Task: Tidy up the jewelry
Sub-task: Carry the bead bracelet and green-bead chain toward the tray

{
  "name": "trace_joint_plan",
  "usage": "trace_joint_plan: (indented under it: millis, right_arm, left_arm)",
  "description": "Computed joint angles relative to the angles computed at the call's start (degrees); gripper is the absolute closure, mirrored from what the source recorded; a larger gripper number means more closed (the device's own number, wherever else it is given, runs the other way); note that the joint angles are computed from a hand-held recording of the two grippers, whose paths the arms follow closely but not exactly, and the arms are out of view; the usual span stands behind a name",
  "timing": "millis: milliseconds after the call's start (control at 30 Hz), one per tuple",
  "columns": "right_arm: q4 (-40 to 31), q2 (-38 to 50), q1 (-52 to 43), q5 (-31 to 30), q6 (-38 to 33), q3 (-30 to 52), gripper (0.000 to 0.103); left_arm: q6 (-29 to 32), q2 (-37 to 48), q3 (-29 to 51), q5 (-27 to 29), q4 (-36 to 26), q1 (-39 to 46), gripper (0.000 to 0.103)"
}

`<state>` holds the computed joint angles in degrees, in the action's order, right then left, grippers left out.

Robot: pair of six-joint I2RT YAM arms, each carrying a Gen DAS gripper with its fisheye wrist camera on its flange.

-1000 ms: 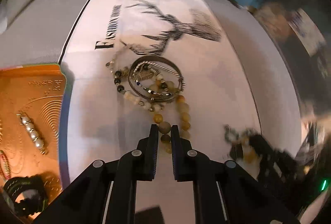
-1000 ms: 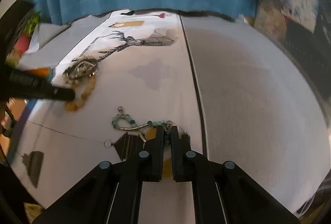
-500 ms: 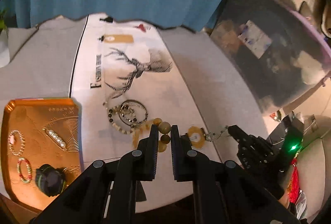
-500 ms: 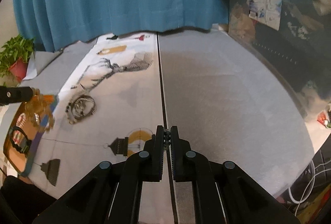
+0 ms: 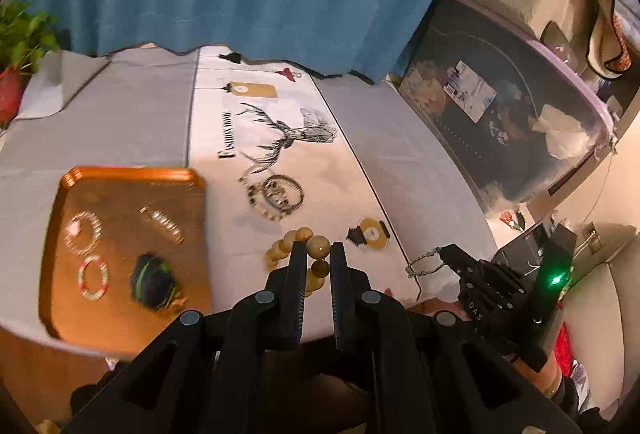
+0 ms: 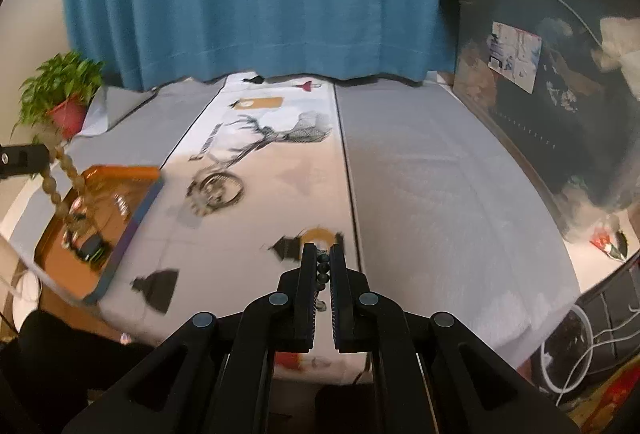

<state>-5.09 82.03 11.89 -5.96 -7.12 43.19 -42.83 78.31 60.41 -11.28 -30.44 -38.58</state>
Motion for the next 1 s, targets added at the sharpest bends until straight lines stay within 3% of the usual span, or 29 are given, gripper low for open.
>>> trace_joint_plan:
  millis: [267,567,800,1000]
  right_arm:
    - [-6.3,-11.7,7.0,3.8,2.8,-4.7,0.097]
    - [-13.1,-20.4,20.2,11.4,6.6,-5.1,0.097]
    - [-15.7,-21.6,29.6,16.7,9.6,-4.3,0.097]
    - [-16.1,-19.4,35.7,19.8,11.5,-2.9,0.097]
  left_arm:
    - [-4.7,-15.4,-7.6,-5.4,-7.3,-5.7,0.094]
    - [-14.2,-30.4,-13.5,-13.9,-17.2,-14.6,0.094]
    - [-21.8,-37.9,-15.2,-20.4,-25.9,-21.3,0.094]
    - [-25.8,-42.4,-16.8,-22.6,-30.5,-23.5,0.094]
